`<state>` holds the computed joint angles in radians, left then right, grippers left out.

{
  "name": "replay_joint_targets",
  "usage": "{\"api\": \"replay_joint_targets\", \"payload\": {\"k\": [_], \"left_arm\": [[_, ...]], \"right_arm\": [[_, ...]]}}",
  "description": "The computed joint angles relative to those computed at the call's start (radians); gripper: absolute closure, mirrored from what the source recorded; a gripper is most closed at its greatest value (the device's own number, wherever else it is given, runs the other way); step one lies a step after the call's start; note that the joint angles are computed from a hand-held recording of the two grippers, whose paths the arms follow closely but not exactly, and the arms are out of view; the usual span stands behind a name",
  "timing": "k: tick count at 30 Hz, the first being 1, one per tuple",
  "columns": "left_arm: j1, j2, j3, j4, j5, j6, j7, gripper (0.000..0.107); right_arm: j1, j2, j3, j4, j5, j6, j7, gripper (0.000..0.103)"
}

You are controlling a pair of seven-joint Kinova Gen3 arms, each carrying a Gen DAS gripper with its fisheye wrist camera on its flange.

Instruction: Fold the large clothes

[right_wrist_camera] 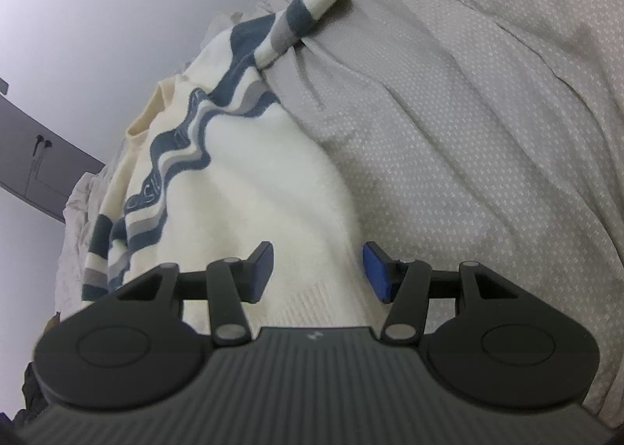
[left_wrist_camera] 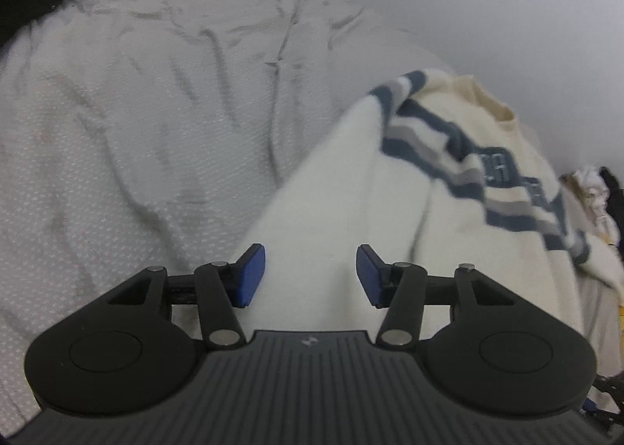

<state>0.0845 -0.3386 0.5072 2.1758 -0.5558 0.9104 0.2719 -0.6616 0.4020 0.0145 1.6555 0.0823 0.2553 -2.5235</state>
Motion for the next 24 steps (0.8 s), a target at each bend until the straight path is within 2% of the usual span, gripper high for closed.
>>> {"api": "replay_joint_targets", "payload": {"k": [3,6,8,10,14,16,18,20,24], "left_arm": [[-0.012,0.014,0.014,-0.006,-0.009,0.038,0.033,0.048],[0.001,0.016,-0.019,-0.003,0.012,0.055,0.046,0.048],[0.016,0.000,-0.065,0.015,0.037,0.019,0.019,0.048],[0.026,0.024,-0.108,0.006,0.087,0.020,-0.037,0.048],[0.017,0.002,-0.131,0.027,0.108,-0.025,-0.060,0.051],[0.012,-0.024,-0.134,0.039,0.119,-0.058,-0.083,0.072],[0.019,-0.071,-0.169,0.068,0.137,-0.131,-0.116,0.087],[-0.014,-0.114,-0.159,0.074,0.145,-0.157,-0.145,0.091],[-0.064,-0.168,-0.175,0.012,0.145,-0.064,-0.250,0.093]], "right_arm": [[-0.002,0.001,0.003,-0.001,0.000,0.005,-0.005,0.049],[0.001,0.002,-0.001,-0.003,0.000,0.011,-0.006,0.049],[0.004,0.003,-0.005,-0.003,-0.002,0.013,-0.008,0.049],[0.003,0.003,-0.004,-0.002,0.000,0.010,-0.008,0.048],[-0.027,0.012,0.028,-0.013,0.026,0.021,-0.029,0.048],[-0.029,0.016,0.028,-0.019,0.031,0.030,-0.035,0.048],[-0.020,0.020,0.015,-0.025,0.032,0.033,-0.030,0.048],[-0.040,0.025,0.031,-0.032,0.052,0.039,-0.035,0.048],[-0.072,0.031,0.060,-0.044,0.095,0.058,-0.060,0.048]]}}
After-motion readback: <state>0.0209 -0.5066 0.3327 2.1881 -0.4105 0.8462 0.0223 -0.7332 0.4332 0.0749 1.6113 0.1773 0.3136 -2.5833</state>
